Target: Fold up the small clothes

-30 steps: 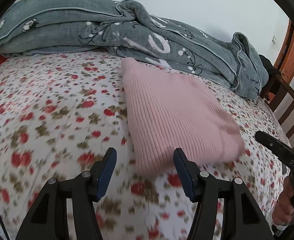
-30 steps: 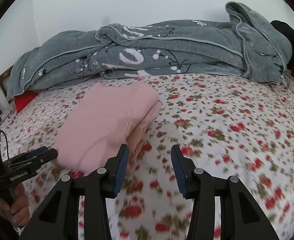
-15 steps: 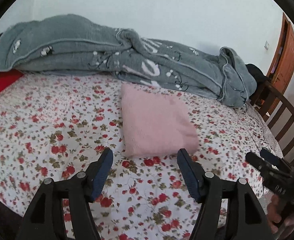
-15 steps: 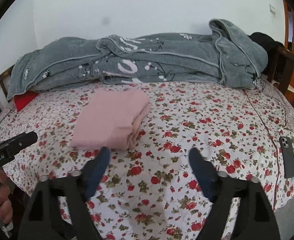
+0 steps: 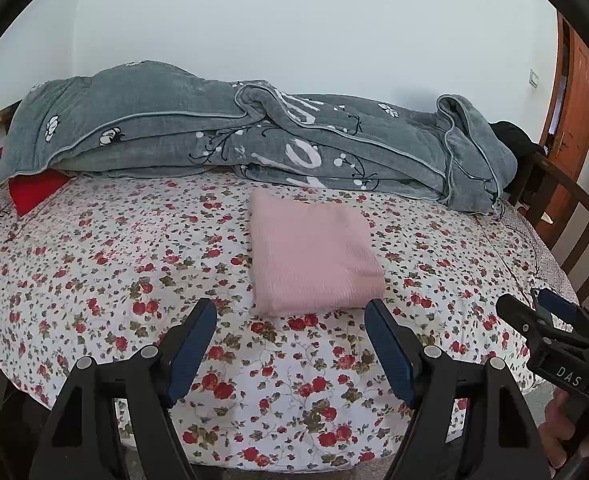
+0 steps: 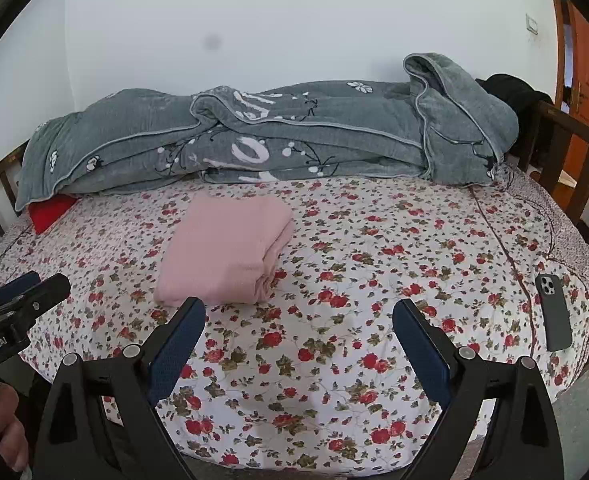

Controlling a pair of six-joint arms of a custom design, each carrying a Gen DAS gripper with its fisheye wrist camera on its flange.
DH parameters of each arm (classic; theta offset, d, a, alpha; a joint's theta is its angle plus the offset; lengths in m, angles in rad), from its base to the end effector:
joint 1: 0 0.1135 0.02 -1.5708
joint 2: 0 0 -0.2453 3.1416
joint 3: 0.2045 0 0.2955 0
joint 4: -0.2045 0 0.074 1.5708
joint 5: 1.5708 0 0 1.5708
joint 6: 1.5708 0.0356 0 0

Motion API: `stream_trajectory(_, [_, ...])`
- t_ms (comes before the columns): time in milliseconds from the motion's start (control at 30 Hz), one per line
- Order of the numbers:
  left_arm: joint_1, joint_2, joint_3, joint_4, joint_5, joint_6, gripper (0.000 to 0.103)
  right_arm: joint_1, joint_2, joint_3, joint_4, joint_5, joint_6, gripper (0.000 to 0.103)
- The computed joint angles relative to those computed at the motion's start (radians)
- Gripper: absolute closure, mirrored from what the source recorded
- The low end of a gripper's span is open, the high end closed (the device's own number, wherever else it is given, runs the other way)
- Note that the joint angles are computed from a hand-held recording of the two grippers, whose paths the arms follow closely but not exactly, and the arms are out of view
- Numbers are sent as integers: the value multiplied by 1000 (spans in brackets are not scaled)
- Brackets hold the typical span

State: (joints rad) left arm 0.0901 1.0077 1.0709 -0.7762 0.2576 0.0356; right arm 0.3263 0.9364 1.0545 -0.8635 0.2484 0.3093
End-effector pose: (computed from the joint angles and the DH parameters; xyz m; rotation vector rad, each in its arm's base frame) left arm 0.2558 0.0140 0.3282 0.0723 2.2645 -0.2274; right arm 0.2250 0.0669 0.3312 0.1055 2.2861 0.0416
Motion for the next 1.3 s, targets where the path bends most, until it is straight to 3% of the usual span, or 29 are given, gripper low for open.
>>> stream_trajectory(1300, [-5,-39,6,-18,-5,-13,28,16,-32,12,-23,6,11,10])
